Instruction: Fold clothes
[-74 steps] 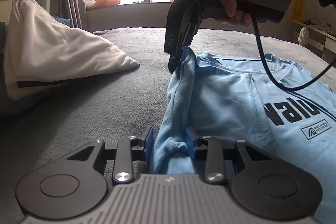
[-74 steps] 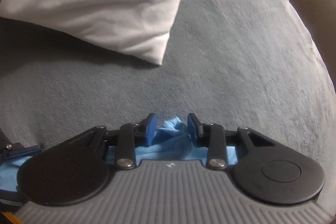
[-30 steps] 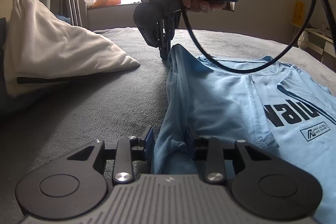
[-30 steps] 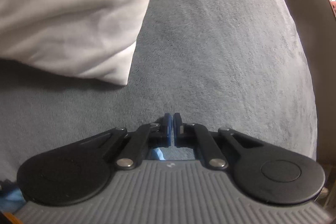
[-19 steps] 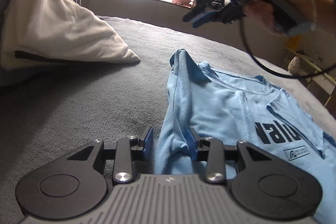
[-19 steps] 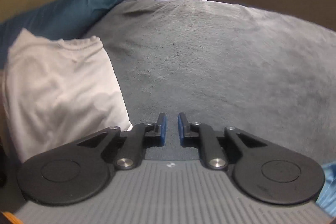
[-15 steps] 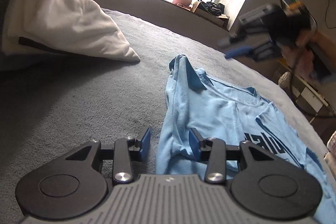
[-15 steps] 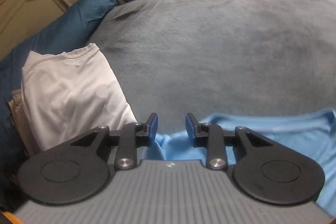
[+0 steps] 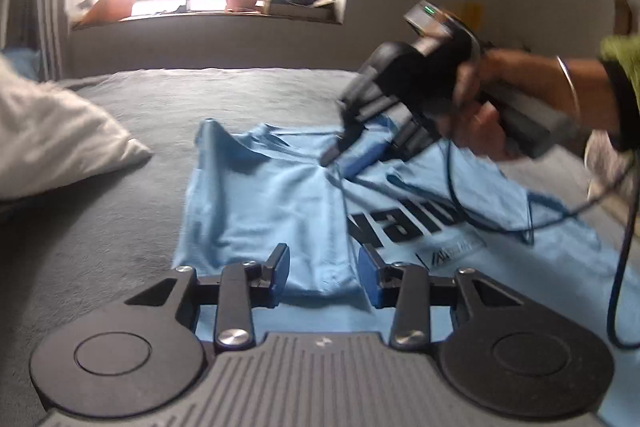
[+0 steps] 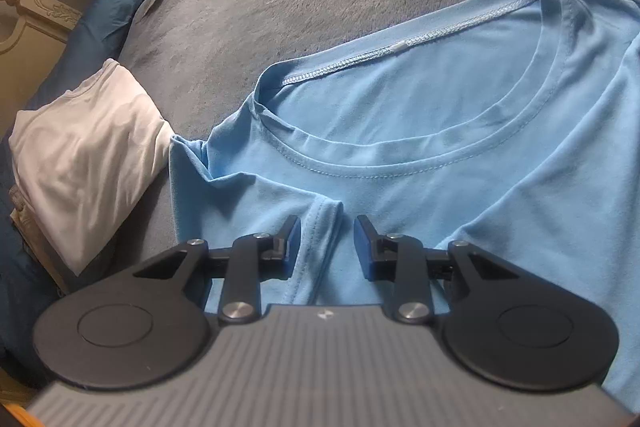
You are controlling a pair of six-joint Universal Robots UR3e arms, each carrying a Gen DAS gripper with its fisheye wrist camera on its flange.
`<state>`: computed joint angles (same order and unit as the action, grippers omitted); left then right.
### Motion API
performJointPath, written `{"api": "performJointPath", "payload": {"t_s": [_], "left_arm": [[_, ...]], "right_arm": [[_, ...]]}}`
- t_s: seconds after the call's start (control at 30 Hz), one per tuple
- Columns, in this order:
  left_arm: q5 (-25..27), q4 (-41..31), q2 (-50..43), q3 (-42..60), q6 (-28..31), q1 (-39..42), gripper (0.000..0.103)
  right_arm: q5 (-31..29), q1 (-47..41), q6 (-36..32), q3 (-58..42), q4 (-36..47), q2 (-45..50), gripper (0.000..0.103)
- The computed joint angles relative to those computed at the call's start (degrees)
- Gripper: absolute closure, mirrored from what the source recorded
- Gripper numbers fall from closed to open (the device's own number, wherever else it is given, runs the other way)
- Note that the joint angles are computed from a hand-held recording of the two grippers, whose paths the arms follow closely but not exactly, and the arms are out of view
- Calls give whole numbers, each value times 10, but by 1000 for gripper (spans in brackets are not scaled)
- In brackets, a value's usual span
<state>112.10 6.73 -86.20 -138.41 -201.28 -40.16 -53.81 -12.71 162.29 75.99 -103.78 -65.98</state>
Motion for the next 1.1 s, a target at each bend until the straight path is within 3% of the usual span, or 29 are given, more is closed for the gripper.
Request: {"api": "performJointPath", "payload": {"t_s": [0.03,0.17,0.33,0.4,0.47,0.6,0.8,0.93,0.97,1.03,1.1], "left_arm": [[26,-14,-42,34,9,-29,62],[45,-18,-100,60,20,-48,66],[36,13,-98,36,24,-28,83],[25,19,-88,24,19,-14,96],[20,36,-77,7,7,-1,98],[23,40,18,-51,-46,44,98],[-38,-136,364,-132,-74,269,99],[-150,-313,574,-139,-7,446,98],[-153,-320,583,-142,-2,453,98],[-111,-274,538,-147,-14,413,98],[-68,-223,481,-150,-26,354,98]], "right_arm": [[-4,5,5,0,-10,4,75],[-13,14,32,8,-35,6,75],[-24,23,23,16,-48,-2,74],[-30,27,17,22,-59,-6,81],[-31,31,10,24,-65,-9,99],[6,41,12,0,-53,-11,100],[88,128,92,-198,-18,83,100],[95,210,151,-412,3,200,101],[90,225,160,-466,16,229,100],[80,244,169,-554,45,274,101],[75,248,170,-571,54,282,101]]}}
